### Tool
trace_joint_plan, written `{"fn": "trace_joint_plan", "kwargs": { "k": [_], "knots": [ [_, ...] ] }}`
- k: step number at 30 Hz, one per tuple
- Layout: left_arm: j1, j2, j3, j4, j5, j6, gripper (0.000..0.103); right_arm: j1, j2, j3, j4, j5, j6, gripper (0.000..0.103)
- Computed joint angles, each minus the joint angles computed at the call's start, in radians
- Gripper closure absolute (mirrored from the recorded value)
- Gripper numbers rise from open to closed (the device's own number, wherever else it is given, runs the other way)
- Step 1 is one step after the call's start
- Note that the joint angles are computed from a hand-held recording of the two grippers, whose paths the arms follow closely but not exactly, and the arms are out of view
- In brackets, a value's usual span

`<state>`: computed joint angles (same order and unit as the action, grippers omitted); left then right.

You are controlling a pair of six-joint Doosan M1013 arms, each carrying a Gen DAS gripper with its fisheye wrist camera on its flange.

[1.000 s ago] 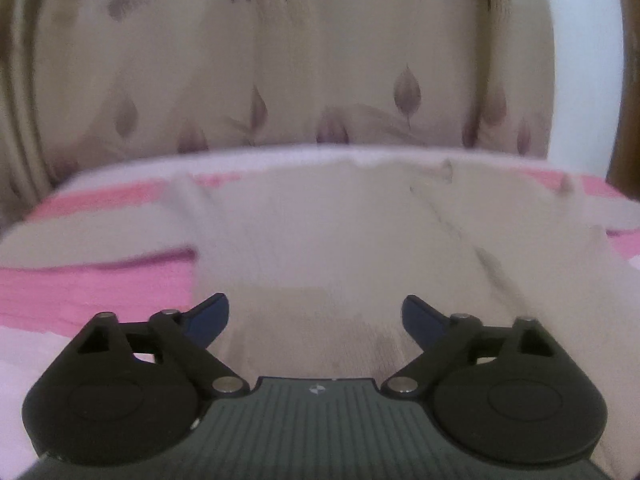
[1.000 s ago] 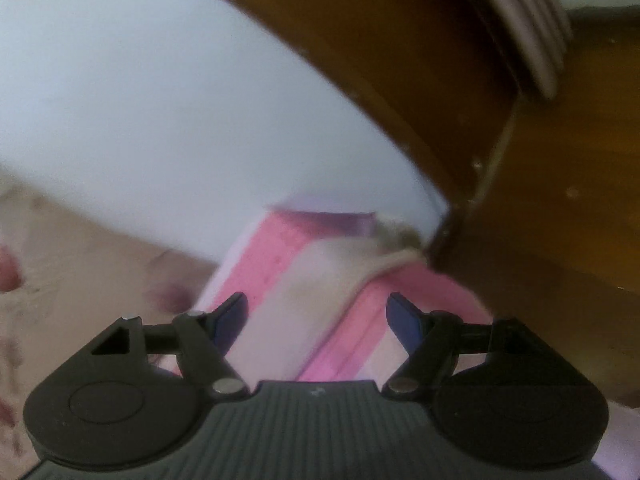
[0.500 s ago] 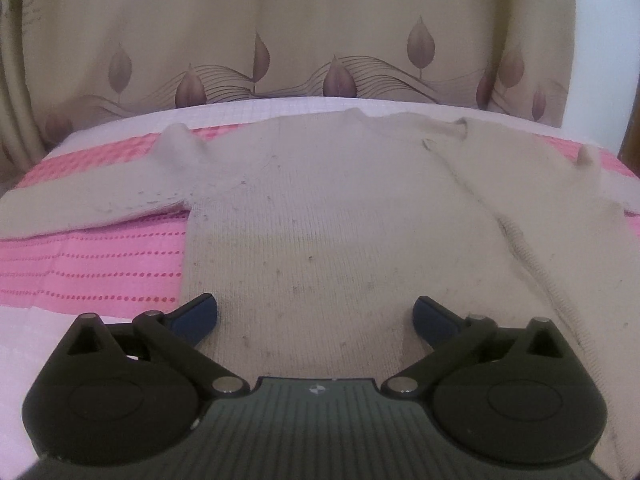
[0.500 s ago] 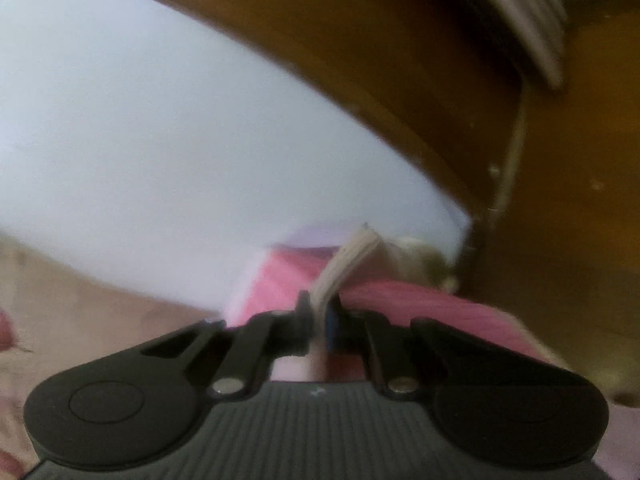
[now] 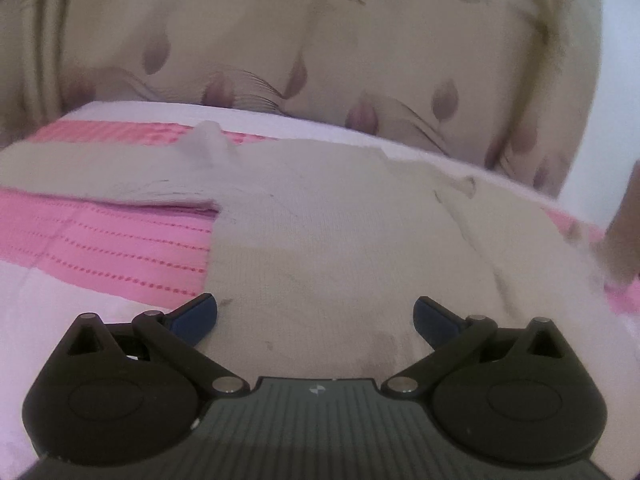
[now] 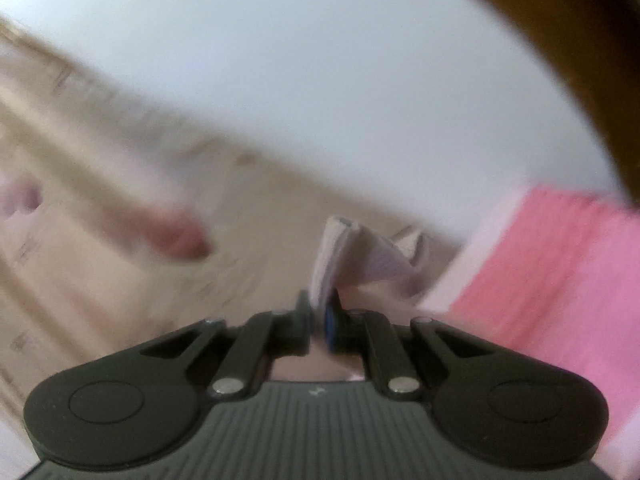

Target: Fold small clothes

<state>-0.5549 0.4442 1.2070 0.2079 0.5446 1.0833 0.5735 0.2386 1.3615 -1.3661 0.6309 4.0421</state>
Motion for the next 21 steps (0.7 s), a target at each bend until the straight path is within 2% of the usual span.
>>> {"fn": "trace_joint_plan", "kwargs": {
  "k": [4, 7, 9, 12, 14, 16, 19, 21],
  "knots": [
    [0.017, 0.0, 0.001, -0.042, -0.003, -0.062, 0.0, 0.035, 0.122, -0.169, -0.024, -0.093, 0.031, 0.096],
    [0.029, -0.013, 0.031, -0.058, -0.062, -0.129, 0.0, 0.061, 0.217, -0.303, 0.007, -0.158, 0.007, 0.096],
    [0.037, -0.021, 0.051, -0.059, -0.096, -0.173, 0.0, 0.071, 0.291, -0.409, 0.112, -0.206, -0.071, 0.096],
    [0.049, -0.029, 0.072, -0.12, -0.143, -0.167, 0.0, 0.084, 0.393, -0.553, 0.391, -0.236, -0.338, 0.096],
    [0.055, -0.032, 0.078, -0.154, -0.16, -0.15, 0.0, 0.095, 0.458, -0.645, 0.574, -0.221, -0.508, 0.096],
    [0.057, -0.034, 0.083, -0.169, -0.169, -0.145, 0.0, 0.105, 0.521, -0.74, 0.761, -0.167, -0.705, 0.096],
    [0.061, -0.037, 0.089, -0.204, -0.182, -0.123, 0.0, 0.117, 0.594, -0.85, 0.951, -0.071, -0.917, 0.096],
    [0.065, -0.04, 0.097, -0.236, -0.196, -0.104, 0.0, 0.123, 0.633, -0.91, 1.028, -0.016, -1.024, 0.096]
  ]
}}
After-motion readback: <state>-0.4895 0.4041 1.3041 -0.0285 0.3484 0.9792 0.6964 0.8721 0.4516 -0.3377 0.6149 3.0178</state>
